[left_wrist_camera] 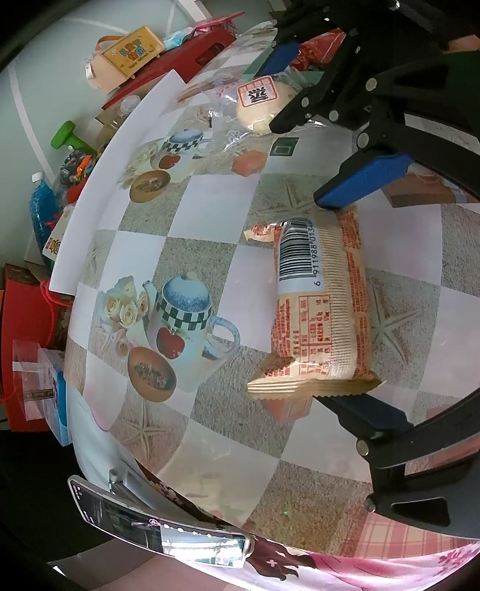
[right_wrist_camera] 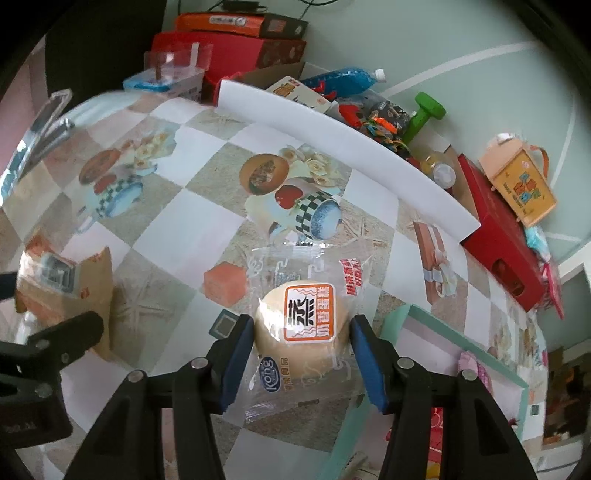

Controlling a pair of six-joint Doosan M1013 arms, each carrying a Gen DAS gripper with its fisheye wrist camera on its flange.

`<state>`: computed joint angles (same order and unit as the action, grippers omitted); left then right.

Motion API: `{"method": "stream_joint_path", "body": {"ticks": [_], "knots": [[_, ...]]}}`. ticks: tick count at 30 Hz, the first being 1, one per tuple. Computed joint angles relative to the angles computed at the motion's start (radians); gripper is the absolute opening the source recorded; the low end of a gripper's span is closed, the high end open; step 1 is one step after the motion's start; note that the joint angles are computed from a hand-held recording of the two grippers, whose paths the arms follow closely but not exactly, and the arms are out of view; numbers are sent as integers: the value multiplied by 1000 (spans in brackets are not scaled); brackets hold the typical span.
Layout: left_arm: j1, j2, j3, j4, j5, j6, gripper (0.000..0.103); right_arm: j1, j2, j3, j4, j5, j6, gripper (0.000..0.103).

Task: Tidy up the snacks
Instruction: 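Grasp the orange-striped bread pack with the left tool while the right tool grasps the bagged bun, then carry both packs over the white tray and open both tools to release them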

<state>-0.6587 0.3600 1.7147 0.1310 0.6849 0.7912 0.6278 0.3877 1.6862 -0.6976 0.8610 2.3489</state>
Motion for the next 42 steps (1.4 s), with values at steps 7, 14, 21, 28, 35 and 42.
{"method": "stream_joint_path", "body": {"ticks": [7,14,21,28,35,42], "knots": [[4,0,1,-15,-5,15,94,12,23,-17,-38,51,-2,63],[3,-1,1,-9,-1,13,92,18,29,-23,-67,75,25,56],[10,-12,9,-43,-24,45,74,21,-6,8,-25,25,53,53],[11,-25,21,-89,-42,96,70,43,-69,75,-1,-70,165,52],[-3,-45,32,-97,-69,111,70,75,-125,130,-50,-127,292,52],[-14,-69,37,-58,-94,81,70,105,-175,174,-134,-157,429,52]]}}
